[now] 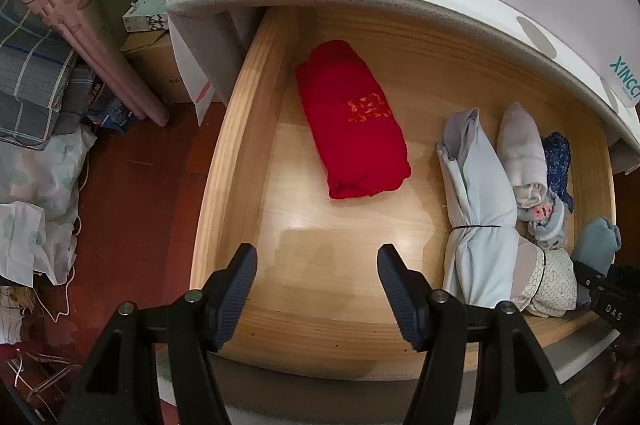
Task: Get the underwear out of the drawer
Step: 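Withdraw the left tool back to the drawer front, then lift the light blue sock with the right tool into the white box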
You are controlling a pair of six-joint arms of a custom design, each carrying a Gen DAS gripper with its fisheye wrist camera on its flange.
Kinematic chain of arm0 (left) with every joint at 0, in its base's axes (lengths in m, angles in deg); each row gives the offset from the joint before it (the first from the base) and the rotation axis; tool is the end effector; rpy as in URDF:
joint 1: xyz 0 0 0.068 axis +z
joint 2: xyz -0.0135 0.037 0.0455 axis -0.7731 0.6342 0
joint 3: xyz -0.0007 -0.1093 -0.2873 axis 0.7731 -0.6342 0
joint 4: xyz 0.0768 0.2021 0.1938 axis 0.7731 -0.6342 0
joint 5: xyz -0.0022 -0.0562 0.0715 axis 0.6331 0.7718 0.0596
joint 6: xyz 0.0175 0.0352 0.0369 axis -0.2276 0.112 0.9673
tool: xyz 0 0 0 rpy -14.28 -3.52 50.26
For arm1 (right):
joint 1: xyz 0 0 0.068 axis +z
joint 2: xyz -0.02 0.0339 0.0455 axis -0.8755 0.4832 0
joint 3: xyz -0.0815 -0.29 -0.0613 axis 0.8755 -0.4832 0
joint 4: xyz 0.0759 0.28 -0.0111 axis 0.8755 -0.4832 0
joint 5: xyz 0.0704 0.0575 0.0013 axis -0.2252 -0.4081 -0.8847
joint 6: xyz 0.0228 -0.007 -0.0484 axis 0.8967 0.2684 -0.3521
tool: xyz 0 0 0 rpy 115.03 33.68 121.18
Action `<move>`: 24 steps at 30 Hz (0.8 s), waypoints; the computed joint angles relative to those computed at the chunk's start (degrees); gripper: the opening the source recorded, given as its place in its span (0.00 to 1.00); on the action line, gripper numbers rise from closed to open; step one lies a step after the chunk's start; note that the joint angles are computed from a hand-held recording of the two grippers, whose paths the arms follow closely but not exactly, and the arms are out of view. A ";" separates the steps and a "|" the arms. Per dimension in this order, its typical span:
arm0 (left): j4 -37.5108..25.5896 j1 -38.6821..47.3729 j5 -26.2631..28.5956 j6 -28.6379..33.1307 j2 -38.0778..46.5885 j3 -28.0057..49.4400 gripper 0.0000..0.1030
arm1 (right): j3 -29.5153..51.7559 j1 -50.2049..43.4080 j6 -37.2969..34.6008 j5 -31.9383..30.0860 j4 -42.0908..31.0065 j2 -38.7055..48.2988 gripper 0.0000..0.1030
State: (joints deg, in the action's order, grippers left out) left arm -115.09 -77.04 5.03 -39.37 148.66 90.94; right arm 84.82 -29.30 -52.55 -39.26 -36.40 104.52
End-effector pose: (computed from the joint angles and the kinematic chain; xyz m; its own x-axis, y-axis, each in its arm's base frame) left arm 0.2145 -0.1001 0.2259 -0.9405 -0.2378 -0.2429 -0.2461 0.9692 0.0040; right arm 0.2617 0.1612 0.1983 -0.9739 -0.1985 -0.1101 -0.2007 0.9796 0.0093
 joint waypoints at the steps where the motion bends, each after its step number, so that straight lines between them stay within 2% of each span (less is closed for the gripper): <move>1: 0.00 -0.17 -0.10 -0.19 -0.17 -0.04 0.62 | -0.39 -0.02 0.23 -0.29 0.29 -0.55 0.34; 7: -0.11 -0.99 -1.35 -0.35 -0.81 -0.17 0.62 | -0.83 -1.87 -0.24 -3.01 -0.45 -3.68 0.34; 13: -0.10 -1.49 -1.47 -0.82 -1.09 -0.22 0.62 | 2.84 -3.24 -2.14 -2.30 -5.30 -6.47 0.34; 19: 0.11 -1.29 -1.17 -0.69 -1.75 -0.54 0.62 | 12.09 -4.26 -5.41 -1.65 -12.86 -8.44 0.34; 24: 0.35 -1.00 -0.91 -0.48 -1.90 -0.62 0.62 | 25.84 -5.05 -8.24 -0.95 -20.36 -7.41 0.34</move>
State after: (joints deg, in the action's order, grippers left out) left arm -114.73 -78.03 4.13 -39.85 146.75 90.31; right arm 110.66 -34.35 -60.79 -40.21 -56.75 97.11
